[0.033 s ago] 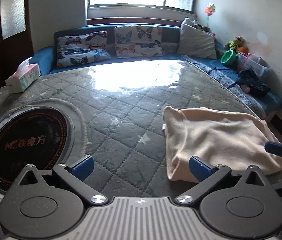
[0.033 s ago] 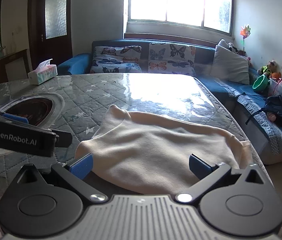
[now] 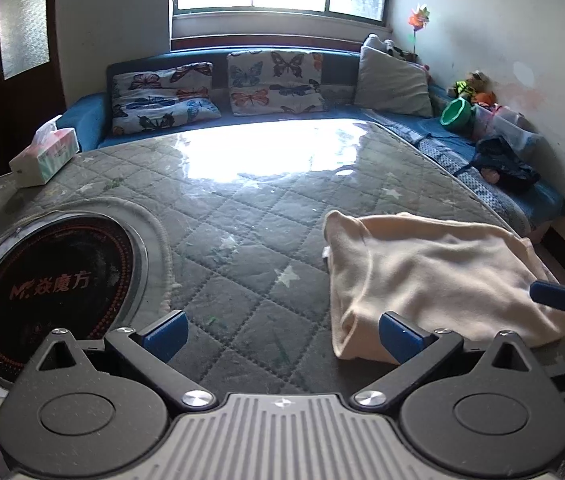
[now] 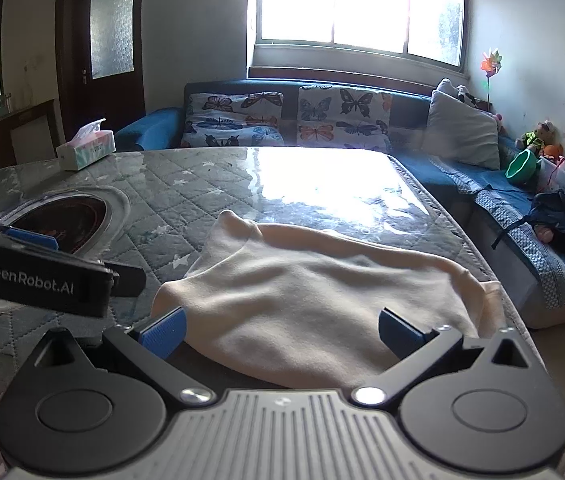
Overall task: Fold clothes
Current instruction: 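Grasp the cream sweatshirt edge with both grippers and lift it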
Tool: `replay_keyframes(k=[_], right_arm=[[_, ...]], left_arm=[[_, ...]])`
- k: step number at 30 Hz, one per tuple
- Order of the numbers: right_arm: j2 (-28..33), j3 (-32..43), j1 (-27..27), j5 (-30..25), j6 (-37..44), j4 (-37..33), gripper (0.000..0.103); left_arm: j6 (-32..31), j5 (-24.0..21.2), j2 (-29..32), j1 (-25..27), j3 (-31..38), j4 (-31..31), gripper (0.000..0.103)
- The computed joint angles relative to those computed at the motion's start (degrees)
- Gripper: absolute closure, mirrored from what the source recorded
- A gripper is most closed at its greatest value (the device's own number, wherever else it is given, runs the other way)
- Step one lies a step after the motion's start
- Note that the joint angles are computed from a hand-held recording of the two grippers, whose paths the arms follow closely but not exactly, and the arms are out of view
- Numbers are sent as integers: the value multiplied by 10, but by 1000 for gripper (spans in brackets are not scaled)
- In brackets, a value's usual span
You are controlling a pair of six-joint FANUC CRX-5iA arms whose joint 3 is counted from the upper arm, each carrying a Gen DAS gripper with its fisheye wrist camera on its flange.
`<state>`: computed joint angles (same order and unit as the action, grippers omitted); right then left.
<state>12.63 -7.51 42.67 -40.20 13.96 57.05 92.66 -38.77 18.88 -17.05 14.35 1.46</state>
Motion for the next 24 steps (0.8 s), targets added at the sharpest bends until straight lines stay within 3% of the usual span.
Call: replay_keyframes(k=[4,9,16,21,24], right_arm=[[5,10,-2,-2,19,-10,0],[-12,8,-7,-3,32,-8,0],[-1,46,-46,-5,91,-28,0],[28,93,-83,-5,151,-67,6],[49,130,-104,-8,212,-126,10]], left_arm=[[23,-10,1,-27,13,-36,0],[-6,-18,8,-30,35,-8,0],[-41,-31,67,-25,126,-3,1],[-83,-50,124,-23,202,20,9],[-146,-75,165,-15,246,80,17]])
